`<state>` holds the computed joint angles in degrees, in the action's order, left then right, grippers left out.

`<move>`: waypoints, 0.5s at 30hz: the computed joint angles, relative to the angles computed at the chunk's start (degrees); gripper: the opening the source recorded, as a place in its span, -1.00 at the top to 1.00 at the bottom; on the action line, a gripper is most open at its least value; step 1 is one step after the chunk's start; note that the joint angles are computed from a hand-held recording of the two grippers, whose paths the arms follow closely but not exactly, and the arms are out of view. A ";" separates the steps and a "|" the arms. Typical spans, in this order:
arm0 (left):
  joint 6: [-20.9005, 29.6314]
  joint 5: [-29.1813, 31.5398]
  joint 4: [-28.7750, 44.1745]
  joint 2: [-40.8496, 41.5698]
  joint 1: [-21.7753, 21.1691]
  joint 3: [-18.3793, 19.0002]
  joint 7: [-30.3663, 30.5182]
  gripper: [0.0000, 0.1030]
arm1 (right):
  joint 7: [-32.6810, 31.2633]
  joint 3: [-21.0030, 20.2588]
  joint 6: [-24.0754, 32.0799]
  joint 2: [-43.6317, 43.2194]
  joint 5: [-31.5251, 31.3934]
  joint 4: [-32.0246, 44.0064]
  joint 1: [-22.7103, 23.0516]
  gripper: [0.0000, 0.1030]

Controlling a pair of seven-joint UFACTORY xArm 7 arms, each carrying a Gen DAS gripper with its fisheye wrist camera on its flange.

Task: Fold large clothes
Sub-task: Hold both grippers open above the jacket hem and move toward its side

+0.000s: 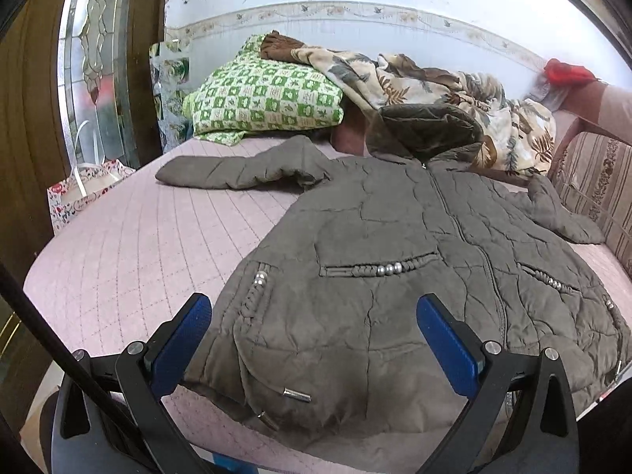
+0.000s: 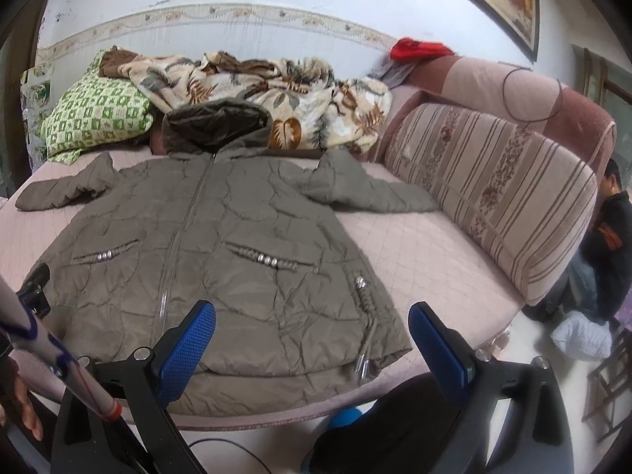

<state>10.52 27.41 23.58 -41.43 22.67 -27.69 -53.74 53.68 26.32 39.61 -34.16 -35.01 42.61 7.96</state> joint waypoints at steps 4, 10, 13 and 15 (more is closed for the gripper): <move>1.13 0.60 0.08 -0.09 1.20 -1.22 -1.18 -1.00 | -0.43 -0.93 0.12 0.65 1.41 -0.58 0.89 -0.94; 2.85 2.81 0.88 0.74 1.87 -1.92 -3.23 -1.00 | -0.39 -1.70 -0.89 -0.68 2.21 -1.90 1.03 -0.94; 2.64 3.90 0.94 1.05 1.74 -1.63 -3.80 -1.00 | -1.26 -2.22 -1.30 -0.64 3.29 -2.48 1.38 -0.94; 2.86 4.62 1.09 1.31 1.90 -1.81 -4.18 -1.00 | -1.89 -2.40 -1.40 -0.38 3.77 -2.72 1.43 -0.94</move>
